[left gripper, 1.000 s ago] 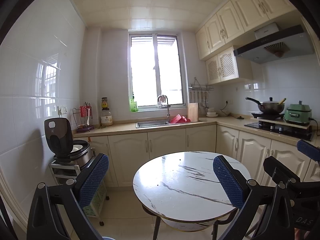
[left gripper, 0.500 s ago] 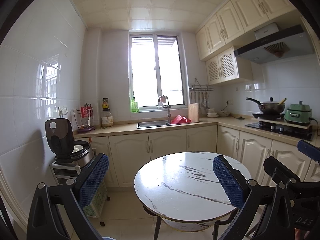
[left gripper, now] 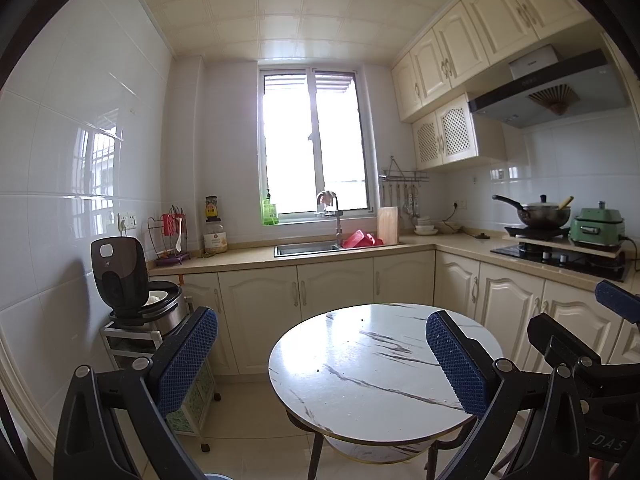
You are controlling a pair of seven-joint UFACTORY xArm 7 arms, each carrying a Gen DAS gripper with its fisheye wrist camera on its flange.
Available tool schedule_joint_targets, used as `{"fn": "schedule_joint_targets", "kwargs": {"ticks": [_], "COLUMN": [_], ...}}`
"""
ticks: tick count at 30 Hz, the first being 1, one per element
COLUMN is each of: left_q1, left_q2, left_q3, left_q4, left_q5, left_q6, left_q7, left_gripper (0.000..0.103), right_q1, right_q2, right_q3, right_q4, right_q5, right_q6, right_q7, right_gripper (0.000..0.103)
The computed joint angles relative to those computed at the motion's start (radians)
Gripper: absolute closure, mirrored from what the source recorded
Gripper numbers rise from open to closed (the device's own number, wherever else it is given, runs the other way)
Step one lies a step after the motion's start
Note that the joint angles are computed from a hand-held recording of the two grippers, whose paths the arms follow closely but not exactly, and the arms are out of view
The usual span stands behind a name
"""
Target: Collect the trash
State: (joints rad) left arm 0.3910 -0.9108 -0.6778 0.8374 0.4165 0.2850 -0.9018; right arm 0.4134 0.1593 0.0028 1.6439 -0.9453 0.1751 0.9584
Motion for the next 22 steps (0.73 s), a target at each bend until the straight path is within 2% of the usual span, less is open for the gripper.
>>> {"fn": "schedule_joint_targets", "kwargs": {"ticks": [3,22], "left_q1": [-0.013,-0.016], "left_q2": [-0.003,0.007], "left_q3": [0.020,0.036], "left_q4": [-0.016,-0.024], "left_q5": [0.002,0.001], "left_q6": [-0.008,-0.018], "left_q7": [0.009,0.028], "left_gripper": [0.001,0.001], "right_q1": [0.000,-0.003], "right_q2": [0.000,-0.010], "right_q3": [0.000,0.009], "right_q4": [0.000,-0.014], "right_q5": [-0.002,-0.036], "right_q6": [0.000,0.011], "right_q7": [0.001,0.039], "right_gripper": [0.000,0.000]}}
